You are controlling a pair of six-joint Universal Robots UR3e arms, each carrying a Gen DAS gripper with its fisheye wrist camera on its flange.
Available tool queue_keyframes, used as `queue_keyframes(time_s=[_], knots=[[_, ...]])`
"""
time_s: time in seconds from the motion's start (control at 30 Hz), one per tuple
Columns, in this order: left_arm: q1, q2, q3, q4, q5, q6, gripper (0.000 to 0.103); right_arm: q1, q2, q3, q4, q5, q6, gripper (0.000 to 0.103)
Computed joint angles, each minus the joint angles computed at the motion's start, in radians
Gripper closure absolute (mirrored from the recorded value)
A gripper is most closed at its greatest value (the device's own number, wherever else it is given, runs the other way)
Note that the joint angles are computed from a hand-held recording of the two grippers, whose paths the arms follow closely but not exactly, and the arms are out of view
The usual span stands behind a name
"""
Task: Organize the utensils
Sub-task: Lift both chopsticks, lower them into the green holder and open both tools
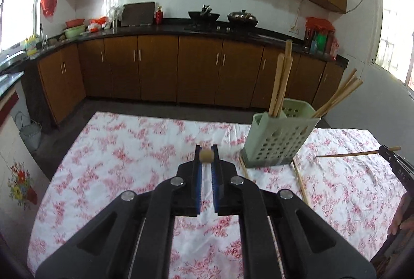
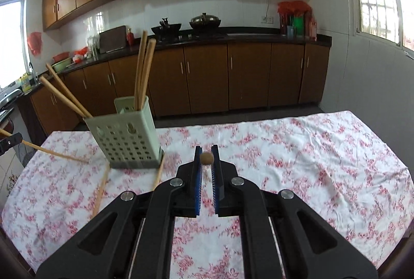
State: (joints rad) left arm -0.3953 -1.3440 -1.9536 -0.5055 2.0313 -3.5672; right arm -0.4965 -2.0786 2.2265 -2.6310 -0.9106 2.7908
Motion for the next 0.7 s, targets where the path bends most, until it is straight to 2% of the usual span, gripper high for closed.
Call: queue_keyframes(time_s=[0.27, 0.47, 0.6, 0.7], knots=[[-0.047, -0.035, 0.133, -0.039, 0.011, 0.045, 0.095, 0.013, 0.025, -0.104, -0.017, 0.082, 0.088, 0.095], [-0.127, -0.105, 0.283, -0.054, 0.046, 0.069, 0.095, 0.004, 0.02, -0.197, -0.027, 0.193, 0.164, 0.095], [-0.163, -0.155, 0.389, -0.064, 0.032, 0.09, 0.095, 0.031, 0.06, -0.257, -0.14, 0.222, 0.272, 0.095], [-0.181, -0.214, 0.491, -0.066, 0.036, 0.102, 0.095, 0.087, 0.134, -0.317, -0.254, 0.19, 0.361, 0.095]])
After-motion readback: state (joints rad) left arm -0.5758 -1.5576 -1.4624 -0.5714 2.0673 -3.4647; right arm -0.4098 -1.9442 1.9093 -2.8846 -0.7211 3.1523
